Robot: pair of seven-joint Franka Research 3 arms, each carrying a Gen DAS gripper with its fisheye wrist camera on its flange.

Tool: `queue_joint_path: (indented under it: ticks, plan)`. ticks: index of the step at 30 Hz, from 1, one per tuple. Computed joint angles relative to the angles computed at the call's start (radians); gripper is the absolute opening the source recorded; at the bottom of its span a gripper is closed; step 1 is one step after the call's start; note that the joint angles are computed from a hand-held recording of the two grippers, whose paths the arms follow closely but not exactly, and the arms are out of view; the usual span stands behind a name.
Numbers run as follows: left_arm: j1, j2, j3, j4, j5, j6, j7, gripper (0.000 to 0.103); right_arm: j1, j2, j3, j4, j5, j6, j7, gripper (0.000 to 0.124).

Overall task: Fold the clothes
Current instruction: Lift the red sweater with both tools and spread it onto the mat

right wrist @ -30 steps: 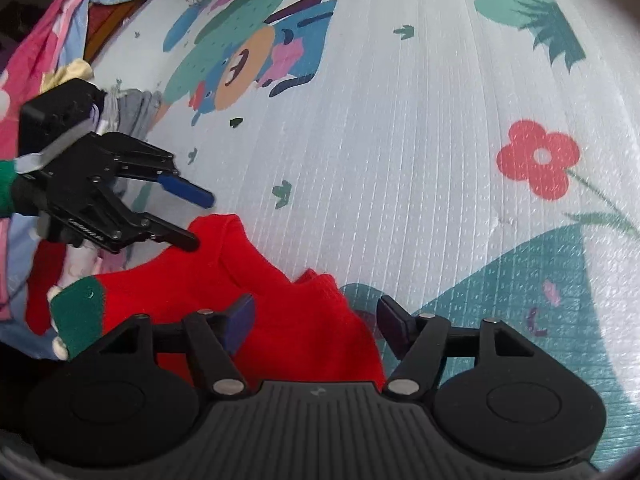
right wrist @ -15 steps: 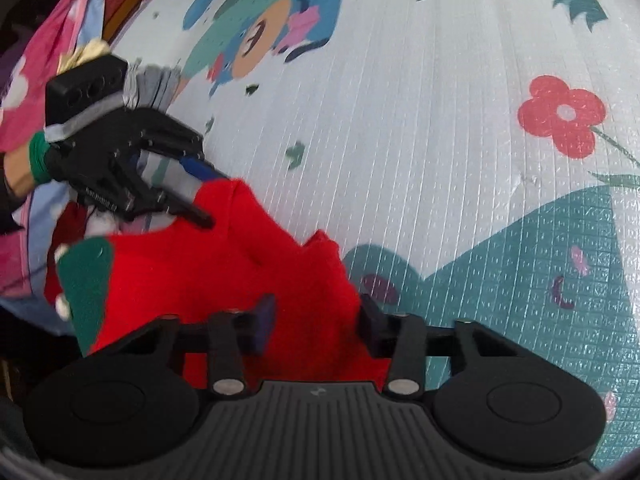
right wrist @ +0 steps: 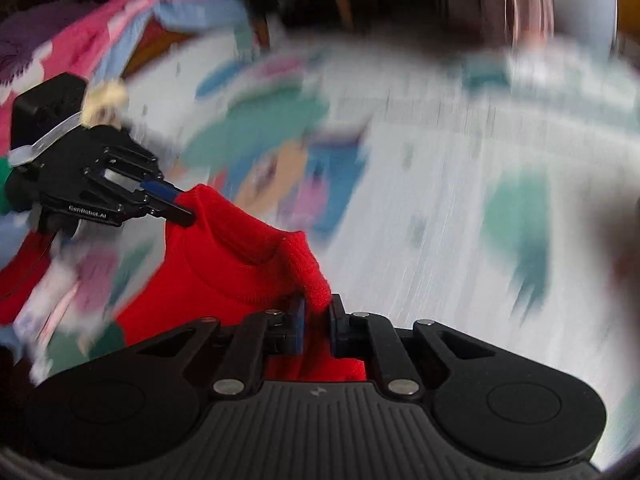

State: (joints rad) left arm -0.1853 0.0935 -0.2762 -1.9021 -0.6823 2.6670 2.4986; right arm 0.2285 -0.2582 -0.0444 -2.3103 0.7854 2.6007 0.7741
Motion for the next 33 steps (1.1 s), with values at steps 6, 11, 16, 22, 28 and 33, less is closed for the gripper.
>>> queue_joint_path:
  ticks: [6,11,16,22,28,33]
  plan:
    - [-0.036,-0.074,-0.015,0.048,0.005,0.33,0.156,0.009,0.039,0.009,0.027,0.189,-0.06,0.233,-0.106,0.013]
    - [-0.088,-0.135,0.002,-0.1,0.136,0.486,0.164,0.009,0.072,-0.022,0.027,0.159,-0.136,0.339,-0.21,0.013]
    - [-0.034,-0.158,-0.047,-0.346,0.514,0.498,-0.119,0.008,0.039,-0.043,0.073,-0.062,-0.31,0.365,-0.185,0.012]
    - [-0.086,-0.187,-0.044,-0.603,0.674,0.509,-0.171,0.008,0.026,-0.039,0.102,-0.311,-0.466,0.353,-0.147,0.01]
    - [-0.231,-0.226,0.05,-0.745,0.717,0.542,-0.223,0.008,0.066,-0.116,0.098,-0.444,-0.553,0.292,-0.189,0.009]
    - [-0.442,-0.266,0.187,-0.786,0.659,0.5,-0.264,0.008,0.069,-0.212,0.085,-0.482,-0.609,0.142,-0.249,0.009]
